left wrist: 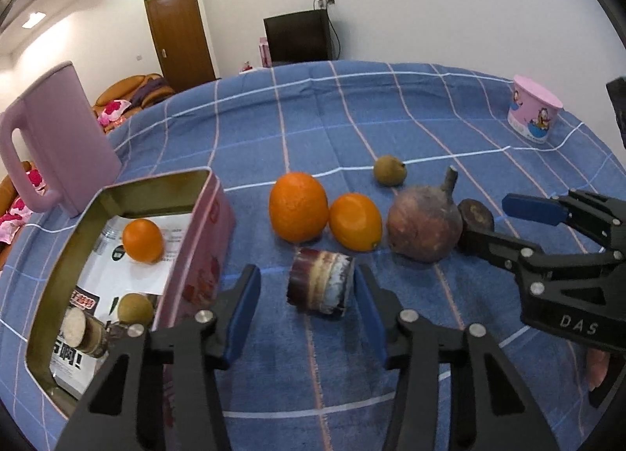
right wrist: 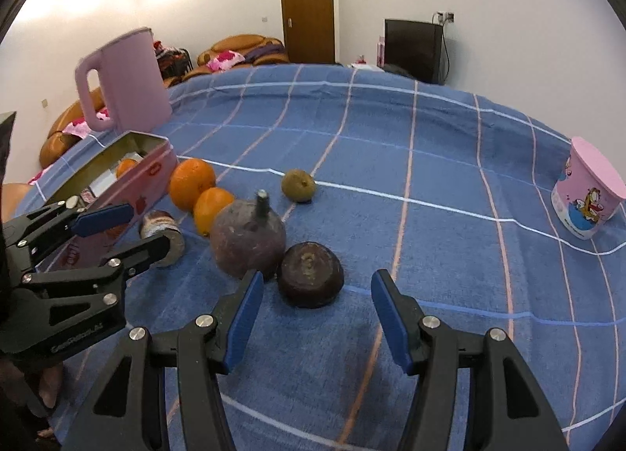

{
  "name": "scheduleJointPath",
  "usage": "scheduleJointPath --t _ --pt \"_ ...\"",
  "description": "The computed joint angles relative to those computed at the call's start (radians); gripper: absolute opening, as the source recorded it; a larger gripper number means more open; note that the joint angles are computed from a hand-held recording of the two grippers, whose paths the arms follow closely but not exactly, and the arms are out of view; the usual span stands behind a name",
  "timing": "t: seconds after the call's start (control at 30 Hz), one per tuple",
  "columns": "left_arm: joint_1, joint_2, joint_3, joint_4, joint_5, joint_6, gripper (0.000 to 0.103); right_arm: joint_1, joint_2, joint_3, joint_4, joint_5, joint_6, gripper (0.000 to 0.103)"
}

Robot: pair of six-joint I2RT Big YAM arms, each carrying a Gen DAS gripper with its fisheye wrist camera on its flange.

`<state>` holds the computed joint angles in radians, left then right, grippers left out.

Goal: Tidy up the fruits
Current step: 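Grasp the small dark jar with the left tool while the right tool grasps a dark mangosteen, then lift and carry the jar and mangosteen over the tin with both tools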

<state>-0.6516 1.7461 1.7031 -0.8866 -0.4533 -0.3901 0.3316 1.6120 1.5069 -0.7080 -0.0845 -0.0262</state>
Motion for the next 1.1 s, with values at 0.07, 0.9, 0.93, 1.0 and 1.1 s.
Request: scheduleJointPath --t 0.07,0.9,0.93,1.0,1.1 --pt "0.006 0.006 0.007 -0.006 0.018 -0.008 0.051 -0.003 0.013 0.017 -0.010 -0.011 0.006 0.059" --pt "-0.001 -0.048 -0.067 0.119 0.008 0.019 0.035 0.005 -0.014 -0.017 0.041 -0.036 -0.028 0.040" --pt "-0.003 -0.050 -0.070 0.125 0.001 0.020 0.035 0.006 -0.017 -0.021 0.048 -0.035 -0.027 0.040" --pt "-0.006 -0.054 -0.075 0.133 -0.009 0.024 0.035 0.007 -0.022 -0.026 0.058 -0.037 -0.028 0.040" --pt "-0.010 -0.060 -0.083 0.144 -0.024 0.029 0.035 0.009 -0.030 -0.036 0.075 -0.036 -0.029 0.040"
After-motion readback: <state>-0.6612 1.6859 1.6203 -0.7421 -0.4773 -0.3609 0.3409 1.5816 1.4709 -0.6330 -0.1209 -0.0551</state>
